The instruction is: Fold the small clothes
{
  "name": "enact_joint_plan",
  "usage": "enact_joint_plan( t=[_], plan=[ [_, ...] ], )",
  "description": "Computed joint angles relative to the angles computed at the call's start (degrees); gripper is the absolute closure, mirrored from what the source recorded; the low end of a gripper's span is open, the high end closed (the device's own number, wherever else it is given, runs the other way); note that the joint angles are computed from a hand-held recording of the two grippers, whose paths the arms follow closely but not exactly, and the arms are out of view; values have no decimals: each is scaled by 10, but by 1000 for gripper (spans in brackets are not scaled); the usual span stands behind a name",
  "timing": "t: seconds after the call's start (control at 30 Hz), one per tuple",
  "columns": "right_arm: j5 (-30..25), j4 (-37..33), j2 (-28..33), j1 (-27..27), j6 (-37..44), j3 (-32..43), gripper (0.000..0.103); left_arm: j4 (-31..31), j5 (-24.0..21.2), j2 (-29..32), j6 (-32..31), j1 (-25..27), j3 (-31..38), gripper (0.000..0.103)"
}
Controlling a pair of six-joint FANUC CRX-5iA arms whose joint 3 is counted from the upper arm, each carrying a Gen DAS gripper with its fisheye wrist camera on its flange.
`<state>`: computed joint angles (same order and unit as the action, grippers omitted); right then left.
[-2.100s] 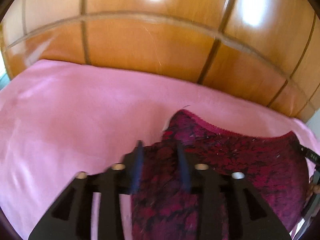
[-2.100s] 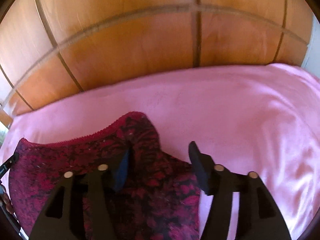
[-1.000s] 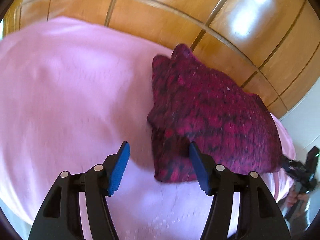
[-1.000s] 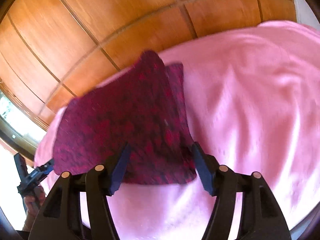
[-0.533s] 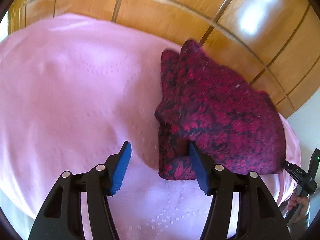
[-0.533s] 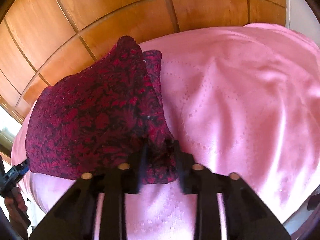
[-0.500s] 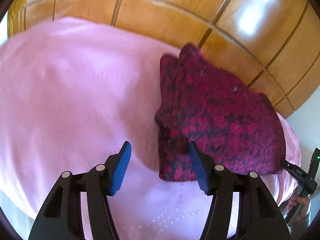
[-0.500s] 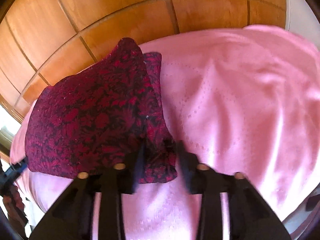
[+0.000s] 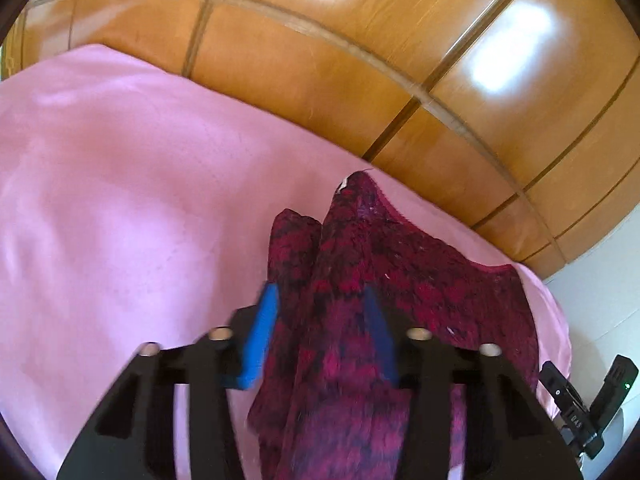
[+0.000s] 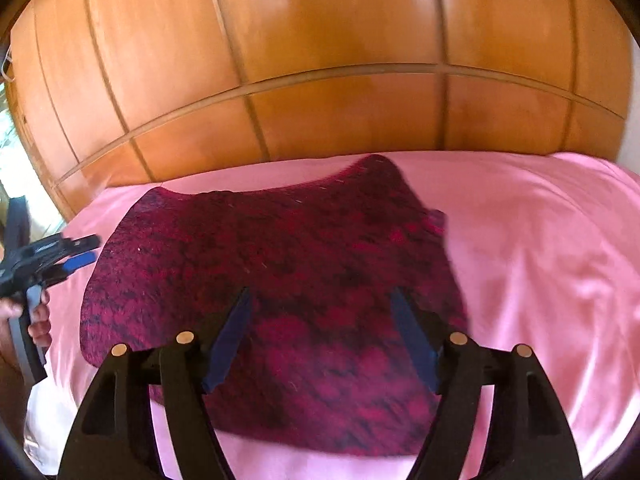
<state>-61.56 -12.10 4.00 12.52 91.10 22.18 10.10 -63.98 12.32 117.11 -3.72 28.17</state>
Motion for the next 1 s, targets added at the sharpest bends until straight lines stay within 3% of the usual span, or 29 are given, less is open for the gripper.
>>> enact_joint_plan(
  t=[0.07, 0.17, 0.23, 0.3, 0.33, 0.4, 0.5, 0.73, 0.87, 1.0],
  plan=[
    [-5, 8, 21, 13, -1, 17, 31, 0, -17, 28, -1, 0, 29, 87],
    [-14, 44, 58, 29, -10, 37, 32, -76, -71, 67, 29, -23, 98, 88],
    [-34, 42, 81, 25, -8, 50, 32, -103, -87, 81, 33, -32, 112, 88],
    [-18, 41, 83, 24, -2, 41, 31, -116, -80, 78, 43, -37, 106, 88],
    [-14, 47, 82, 27, -3, 37, 31, -122, -87, 78, 46, -40, 111, 87],
    [-16, 46, 79, 27, -4, 35, 31, -163, -119, 85, 56, -56, 146, 76],
    [-37, 21, 86, 16, 12, 57, 29, -255, -153, 84, 67, -104, 190, 70],
    [-77, -71, 90, -34, 61, 122, 21, -318, -146, 51, 72, -168, 177, 70],
    [-81, -90, 110, -66, 33, 158, 20, -324, -147, 47, 64, -189, 173, 70],
    [-122, -133, 152, -108, 7, 211, 18, -320, -148, 47, 61, -199, 169, 70]
  ],
)
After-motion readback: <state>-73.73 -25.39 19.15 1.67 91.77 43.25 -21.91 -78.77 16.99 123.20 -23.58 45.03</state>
